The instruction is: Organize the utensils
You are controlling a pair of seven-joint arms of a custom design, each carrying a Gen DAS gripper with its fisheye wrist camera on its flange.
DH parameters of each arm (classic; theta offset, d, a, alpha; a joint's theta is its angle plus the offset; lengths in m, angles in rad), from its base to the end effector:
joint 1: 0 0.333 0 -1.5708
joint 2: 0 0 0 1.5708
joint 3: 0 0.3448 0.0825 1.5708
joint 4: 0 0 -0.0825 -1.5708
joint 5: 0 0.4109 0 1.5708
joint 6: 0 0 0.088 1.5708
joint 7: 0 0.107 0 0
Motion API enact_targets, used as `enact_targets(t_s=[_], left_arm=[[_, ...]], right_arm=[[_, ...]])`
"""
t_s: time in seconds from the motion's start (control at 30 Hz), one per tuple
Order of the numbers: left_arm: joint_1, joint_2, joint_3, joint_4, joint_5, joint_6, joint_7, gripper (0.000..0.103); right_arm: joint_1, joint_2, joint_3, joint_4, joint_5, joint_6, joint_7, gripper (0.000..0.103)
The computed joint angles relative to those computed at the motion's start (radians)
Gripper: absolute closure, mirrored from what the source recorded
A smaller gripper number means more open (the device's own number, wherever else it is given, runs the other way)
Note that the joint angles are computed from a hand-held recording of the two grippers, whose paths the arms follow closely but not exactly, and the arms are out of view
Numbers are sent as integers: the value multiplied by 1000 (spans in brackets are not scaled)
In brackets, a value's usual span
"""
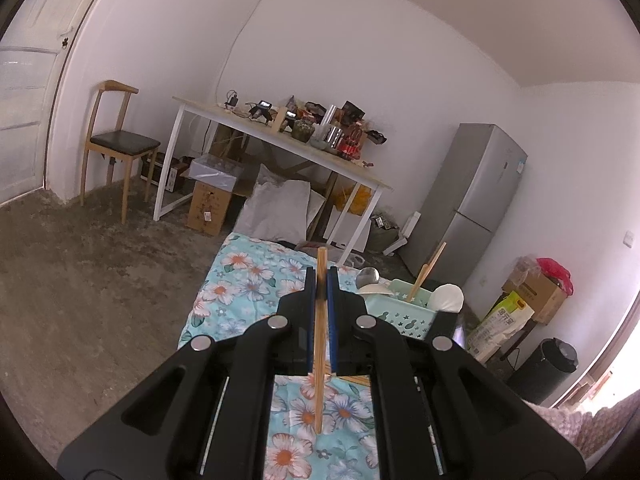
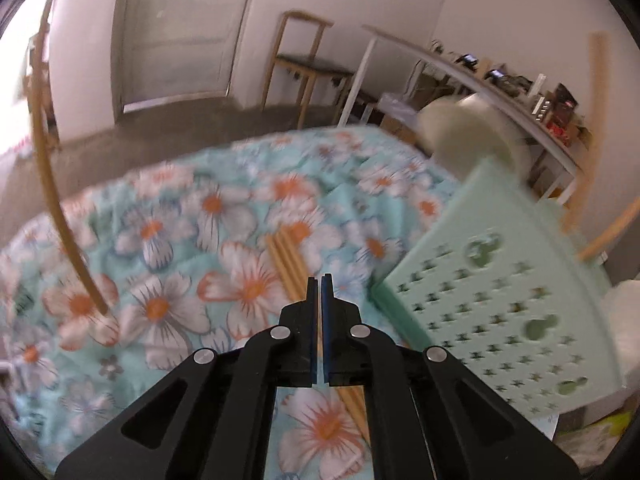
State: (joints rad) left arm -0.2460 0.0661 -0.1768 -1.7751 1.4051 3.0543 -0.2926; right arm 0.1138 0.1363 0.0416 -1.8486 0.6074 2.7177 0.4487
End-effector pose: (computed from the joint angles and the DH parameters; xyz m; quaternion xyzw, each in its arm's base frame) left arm 0.5501 -0.3283 0.6248 -0.5959 0.5338 -0.5540 0.2306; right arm 0.6676 0.0822 0.5469 -0.8498 0.3394 -0.2620 0.3068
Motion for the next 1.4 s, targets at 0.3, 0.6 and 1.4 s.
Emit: enact_targets(t_s=[0.3,0.6,1.4], left_arm=[[-5,-17,-14,-3,11,-20,2,99],[-6,-4,-19,4,-77,-21,94,99],[-52,33,9,10,-267,-63,246,99]], right_arm=[[-145,-59,-71,103,617,-425,-50,101],[-235,-37,-110,96,858,-641,24,101],[-83,-59,-81,-137,24,-217,336,7]])
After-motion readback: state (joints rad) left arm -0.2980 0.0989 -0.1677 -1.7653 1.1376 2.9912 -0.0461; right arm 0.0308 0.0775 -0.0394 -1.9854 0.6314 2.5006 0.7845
